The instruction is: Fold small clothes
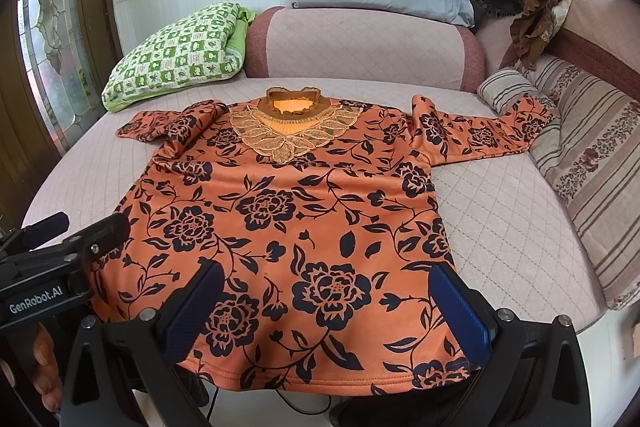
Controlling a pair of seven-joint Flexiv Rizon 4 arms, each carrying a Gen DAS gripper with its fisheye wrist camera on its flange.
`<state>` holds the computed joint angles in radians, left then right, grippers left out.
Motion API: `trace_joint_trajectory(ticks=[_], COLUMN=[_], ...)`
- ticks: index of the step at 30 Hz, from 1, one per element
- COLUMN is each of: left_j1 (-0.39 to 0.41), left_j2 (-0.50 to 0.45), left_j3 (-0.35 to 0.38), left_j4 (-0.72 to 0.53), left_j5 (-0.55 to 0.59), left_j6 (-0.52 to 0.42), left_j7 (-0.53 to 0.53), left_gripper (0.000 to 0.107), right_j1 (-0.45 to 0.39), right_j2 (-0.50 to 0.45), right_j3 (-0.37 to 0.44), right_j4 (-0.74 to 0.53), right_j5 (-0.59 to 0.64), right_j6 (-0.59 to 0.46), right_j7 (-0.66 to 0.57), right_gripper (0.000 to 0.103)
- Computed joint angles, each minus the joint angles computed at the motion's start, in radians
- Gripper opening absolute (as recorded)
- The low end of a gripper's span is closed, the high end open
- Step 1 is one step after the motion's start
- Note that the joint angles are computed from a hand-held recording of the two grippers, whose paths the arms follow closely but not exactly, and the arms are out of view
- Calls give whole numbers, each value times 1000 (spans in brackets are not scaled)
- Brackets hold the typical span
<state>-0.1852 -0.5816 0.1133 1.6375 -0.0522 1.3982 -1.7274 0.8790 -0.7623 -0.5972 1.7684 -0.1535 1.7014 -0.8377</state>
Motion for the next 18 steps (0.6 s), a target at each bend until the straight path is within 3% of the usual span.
trace_joint_trajectory(ticks=[18], left_j1=[3], left_j2=[3], left_j3=[-4], left_j4=[3], left_j5=[-1], left_j6=[2], left_j7=[3], left_gripper=[103], right_j1=[3], right_j2=[2], right_j3=[-3], right_j4=[-3], right_j5=[6], right_j6=[5], right_j7=[-10], right_gripper=[103])
